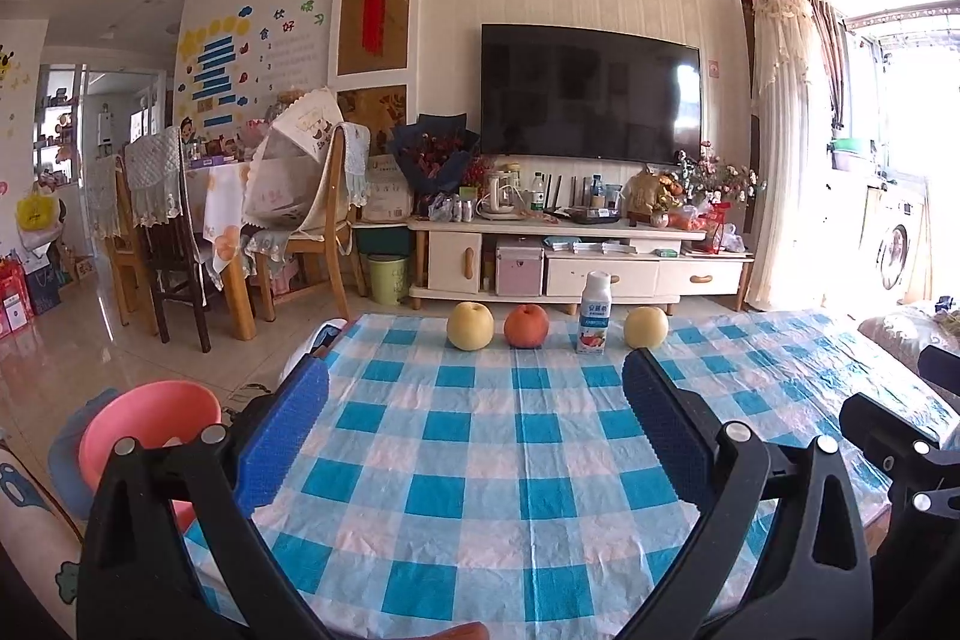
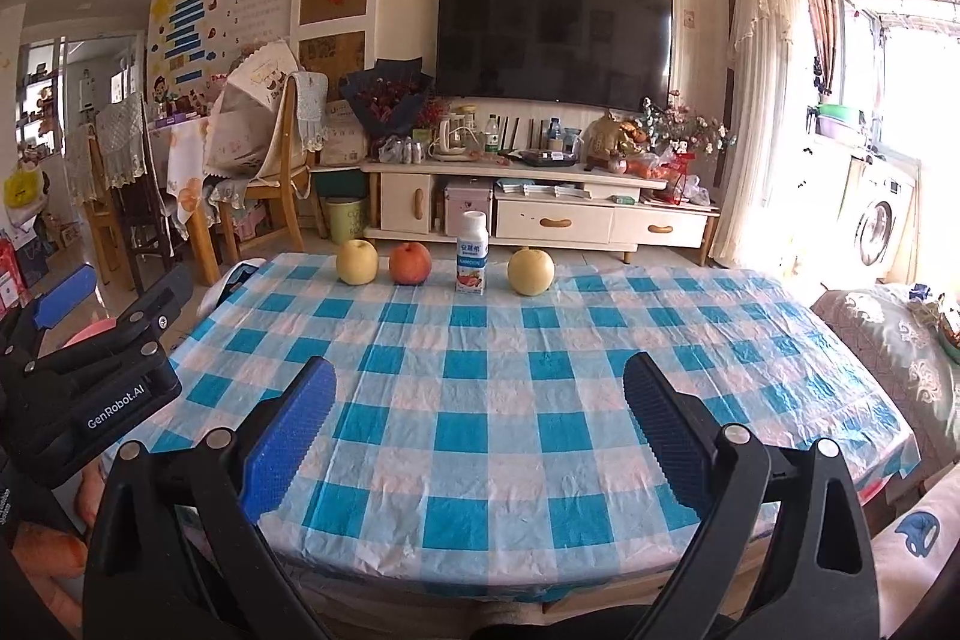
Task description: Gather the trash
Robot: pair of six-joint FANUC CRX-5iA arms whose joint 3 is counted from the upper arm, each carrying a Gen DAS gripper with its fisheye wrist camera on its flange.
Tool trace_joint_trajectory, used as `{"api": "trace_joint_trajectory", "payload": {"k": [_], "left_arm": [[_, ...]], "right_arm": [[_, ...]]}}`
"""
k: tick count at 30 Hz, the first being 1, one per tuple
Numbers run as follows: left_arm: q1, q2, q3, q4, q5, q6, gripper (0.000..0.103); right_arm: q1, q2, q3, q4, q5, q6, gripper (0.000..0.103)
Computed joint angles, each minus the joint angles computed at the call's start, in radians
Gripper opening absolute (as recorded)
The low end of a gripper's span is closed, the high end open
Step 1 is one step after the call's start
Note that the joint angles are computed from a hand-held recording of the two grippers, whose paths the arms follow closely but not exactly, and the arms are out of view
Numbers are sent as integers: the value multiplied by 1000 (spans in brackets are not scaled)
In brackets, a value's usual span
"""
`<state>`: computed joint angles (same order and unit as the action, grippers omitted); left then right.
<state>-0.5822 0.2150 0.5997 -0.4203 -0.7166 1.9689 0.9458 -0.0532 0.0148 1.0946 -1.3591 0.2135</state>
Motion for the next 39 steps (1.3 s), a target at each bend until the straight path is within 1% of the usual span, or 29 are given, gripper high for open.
{"api": "trace_joint_trajectory", "payload": {"k": [4,9,27,39], "left_arm": [[12,-13,-17,24,12,-4,99],[14,-19,-21,21,12,4,99],[22,-9,-22,43,6,-8,99],[26,55,26,62,-42,-33,99]], "right_arm": [[11,4,7,18,-14,2,96],[18,6,10,36,-20,-2,96],[21,23,26,41,-28,27,96],[-38,28,4,-26,50,37,96]]}}
